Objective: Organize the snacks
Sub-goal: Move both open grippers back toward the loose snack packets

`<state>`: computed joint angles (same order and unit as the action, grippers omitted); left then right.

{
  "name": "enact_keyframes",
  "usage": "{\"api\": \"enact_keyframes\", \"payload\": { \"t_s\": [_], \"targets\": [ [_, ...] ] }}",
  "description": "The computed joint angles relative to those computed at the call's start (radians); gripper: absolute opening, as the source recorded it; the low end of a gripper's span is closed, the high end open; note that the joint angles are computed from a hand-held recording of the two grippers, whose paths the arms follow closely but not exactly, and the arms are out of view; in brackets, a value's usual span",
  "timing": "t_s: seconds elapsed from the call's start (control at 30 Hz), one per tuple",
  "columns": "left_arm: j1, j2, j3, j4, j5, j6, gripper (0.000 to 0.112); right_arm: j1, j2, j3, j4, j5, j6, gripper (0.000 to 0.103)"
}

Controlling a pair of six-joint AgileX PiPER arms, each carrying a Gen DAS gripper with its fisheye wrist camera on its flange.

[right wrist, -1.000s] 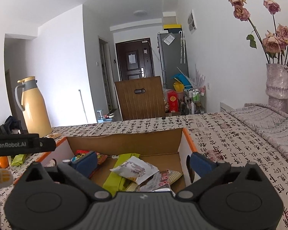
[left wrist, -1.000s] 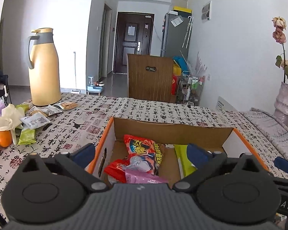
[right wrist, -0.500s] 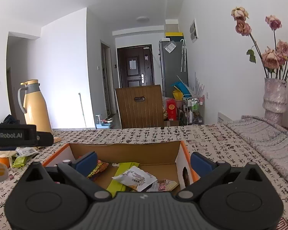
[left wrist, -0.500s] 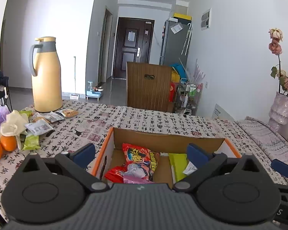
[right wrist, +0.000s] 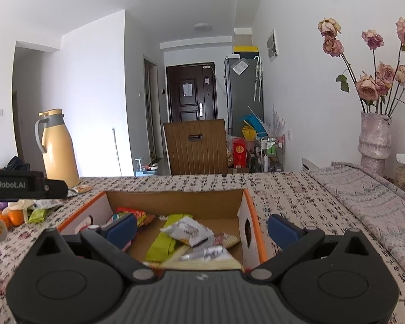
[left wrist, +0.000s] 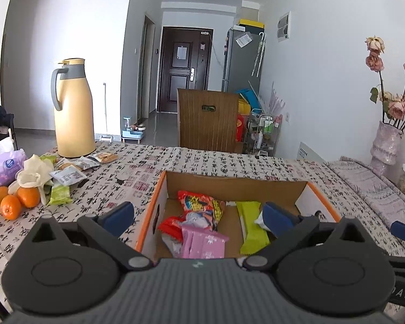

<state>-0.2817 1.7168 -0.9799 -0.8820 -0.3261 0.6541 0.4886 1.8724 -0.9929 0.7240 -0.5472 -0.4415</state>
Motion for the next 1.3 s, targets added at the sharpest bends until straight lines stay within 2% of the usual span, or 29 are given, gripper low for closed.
{"api": "enact_keyframes", "payload": {
  "t_s": [0.13,0.37,0.7,1.0,1.3],
  "targets": [
    [-0.001,-0.017,0.059,0.035,-0.016,-0.026,0.103,0.006,-0.030,0.073,-0.002,-0.015,0.019,0.103],
    [0.019,-0.043,0.188,0.235,-0.056,-0.224,0.103,0.012,-0.072,0.195,-0.010,-0.050,0.058,0.103],
    [0.049,-0.042,0.319,0.417,-0.110,-0.408,0.103,0.002,-0.085,0.309,-0.070,-0.051,0.172,0.103],
    [0.030,0.056,0.316,0.434,-0.157,-0.418,0.103,0.021,-0.086,0.364,-0.036,-0.071,0.177,0.103],
    [0.036,0.083,0.319,0.491,-0.180,-0.477,0.103,0.007,-0.059,0.350,-0.055,-0.060,0.199,0.103]
  ]
}}
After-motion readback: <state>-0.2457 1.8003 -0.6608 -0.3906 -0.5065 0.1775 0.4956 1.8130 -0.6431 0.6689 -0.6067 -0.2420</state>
